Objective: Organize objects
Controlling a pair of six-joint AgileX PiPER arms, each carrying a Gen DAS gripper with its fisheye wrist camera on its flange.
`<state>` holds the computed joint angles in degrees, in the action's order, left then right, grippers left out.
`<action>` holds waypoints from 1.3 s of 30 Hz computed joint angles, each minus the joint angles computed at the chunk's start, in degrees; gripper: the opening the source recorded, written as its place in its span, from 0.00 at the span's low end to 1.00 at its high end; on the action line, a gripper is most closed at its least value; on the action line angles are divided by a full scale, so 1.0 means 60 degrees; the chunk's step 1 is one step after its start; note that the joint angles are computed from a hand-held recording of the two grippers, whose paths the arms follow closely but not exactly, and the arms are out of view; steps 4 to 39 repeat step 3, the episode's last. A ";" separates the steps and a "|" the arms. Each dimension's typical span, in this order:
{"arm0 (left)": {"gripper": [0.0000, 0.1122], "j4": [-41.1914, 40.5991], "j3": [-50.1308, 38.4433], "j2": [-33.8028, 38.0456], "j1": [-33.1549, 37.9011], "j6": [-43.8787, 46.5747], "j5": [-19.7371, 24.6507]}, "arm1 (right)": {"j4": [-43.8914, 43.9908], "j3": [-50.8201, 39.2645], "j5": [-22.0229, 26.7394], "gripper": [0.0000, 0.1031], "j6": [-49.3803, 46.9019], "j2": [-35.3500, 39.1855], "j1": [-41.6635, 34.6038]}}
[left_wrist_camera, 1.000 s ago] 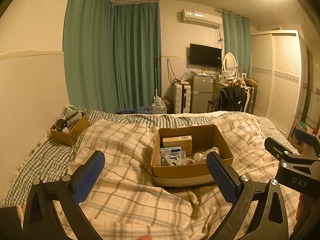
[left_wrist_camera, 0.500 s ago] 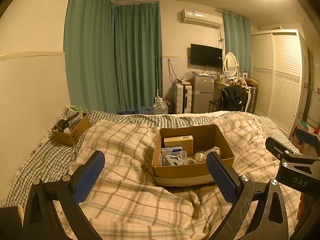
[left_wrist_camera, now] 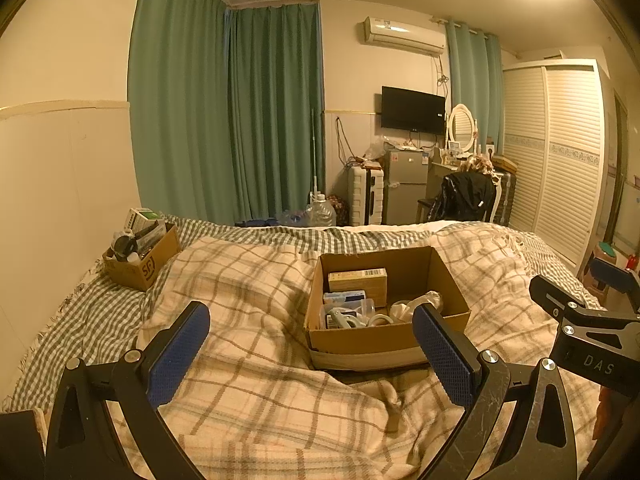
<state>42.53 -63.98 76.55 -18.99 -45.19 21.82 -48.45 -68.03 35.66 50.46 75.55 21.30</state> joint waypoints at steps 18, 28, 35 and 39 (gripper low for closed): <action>0.92 0.0324 0.0067 -0.0004 -0.0042 -0.0236 -0.0020 | -0.0039 0.0042 0.0006 0.99 0.0052 -0.0004 0.0029; 0.92 0.0324 0.0067 -0.0004 -0.0042 -0.0236 -0.0020 | -0.0039 0.0042 0.0006 0.99 0.0052 -0.0004 0.0029; 0.92 0.0324 0.0067 -0.0004 -0.0042 -0.0236 -0.0020 | -0.0039 0.0042 0.0006 0.99 0.0052 -0.0004 0.0029; 0.92 0.0324 0.0067 -0.0004 -0.0042 -0.0236 -0.0020 | -0.0039 0.0042 0.0006 0.99 0.0052 -0.0004 0.0029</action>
